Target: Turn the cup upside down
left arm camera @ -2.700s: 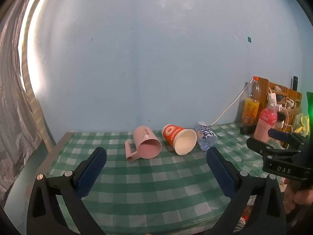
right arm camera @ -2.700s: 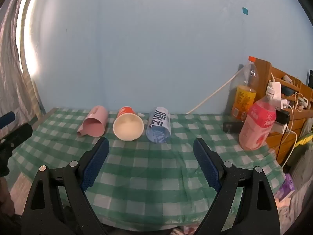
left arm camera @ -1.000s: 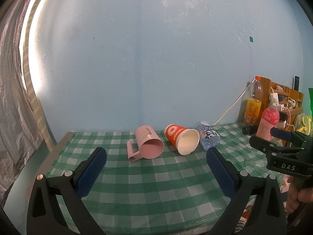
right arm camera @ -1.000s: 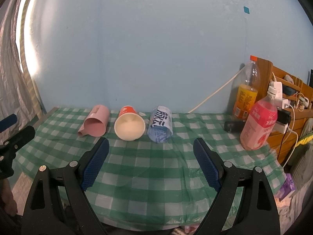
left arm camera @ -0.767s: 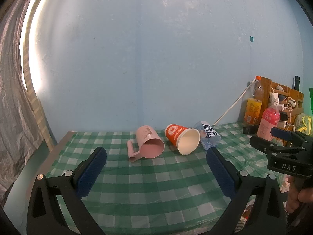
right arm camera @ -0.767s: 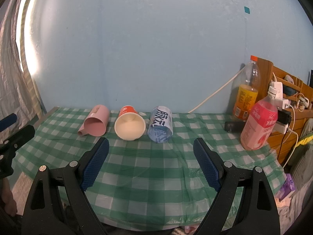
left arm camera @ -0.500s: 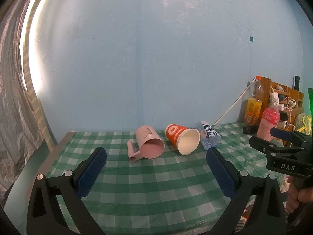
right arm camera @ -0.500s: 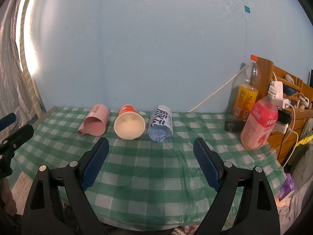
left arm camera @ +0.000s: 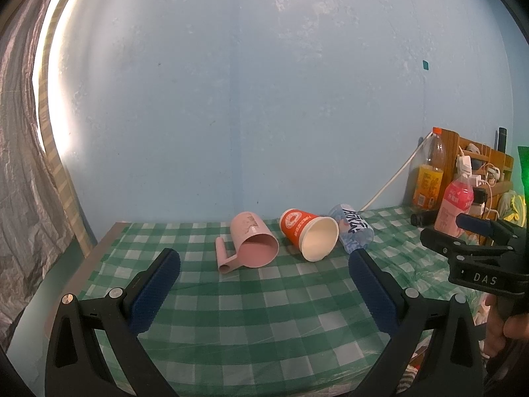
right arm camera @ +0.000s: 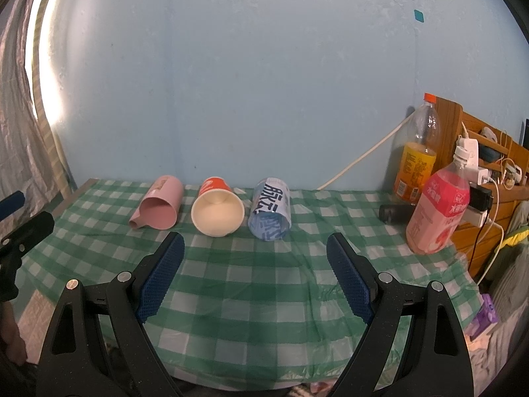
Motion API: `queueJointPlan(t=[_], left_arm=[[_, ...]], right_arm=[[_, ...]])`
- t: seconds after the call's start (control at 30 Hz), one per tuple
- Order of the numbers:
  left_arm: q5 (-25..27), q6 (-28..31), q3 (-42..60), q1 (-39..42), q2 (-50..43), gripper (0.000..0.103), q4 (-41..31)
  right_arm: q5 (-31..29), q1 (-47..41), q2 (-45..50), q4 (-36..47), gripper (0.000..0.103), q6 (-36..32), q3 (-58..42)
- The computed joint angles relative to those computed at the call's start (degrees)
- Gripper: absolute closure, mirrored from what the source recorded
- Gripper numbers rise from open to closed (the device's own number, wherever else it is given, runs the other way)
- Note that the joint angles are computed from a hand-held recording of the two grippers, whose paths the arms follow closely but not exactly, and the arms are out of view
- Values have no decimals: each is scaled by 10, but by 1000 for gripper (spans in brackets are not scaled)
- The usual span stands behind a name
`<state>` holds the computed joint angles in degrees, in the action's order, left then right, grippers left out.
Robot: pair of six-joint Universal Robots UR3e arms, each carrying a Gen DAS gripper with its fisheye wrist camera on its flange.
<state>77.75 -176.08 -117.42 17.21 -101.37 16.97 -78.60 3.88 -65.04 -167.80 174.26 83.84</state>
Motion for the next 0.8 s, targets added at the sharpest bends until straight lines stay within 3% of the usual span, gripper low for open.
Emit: queueJointPlan(t=[0.6, 0.8], left_arm=[[1, 0, 9, 1, -12, 0, -14], [-5, -13, 43, 3, -35, 0, -51]], right_arm=[[0, -1, 9, 7, 16, -9, -12], [20, -6, 46, 61, 16, -28, -87]])
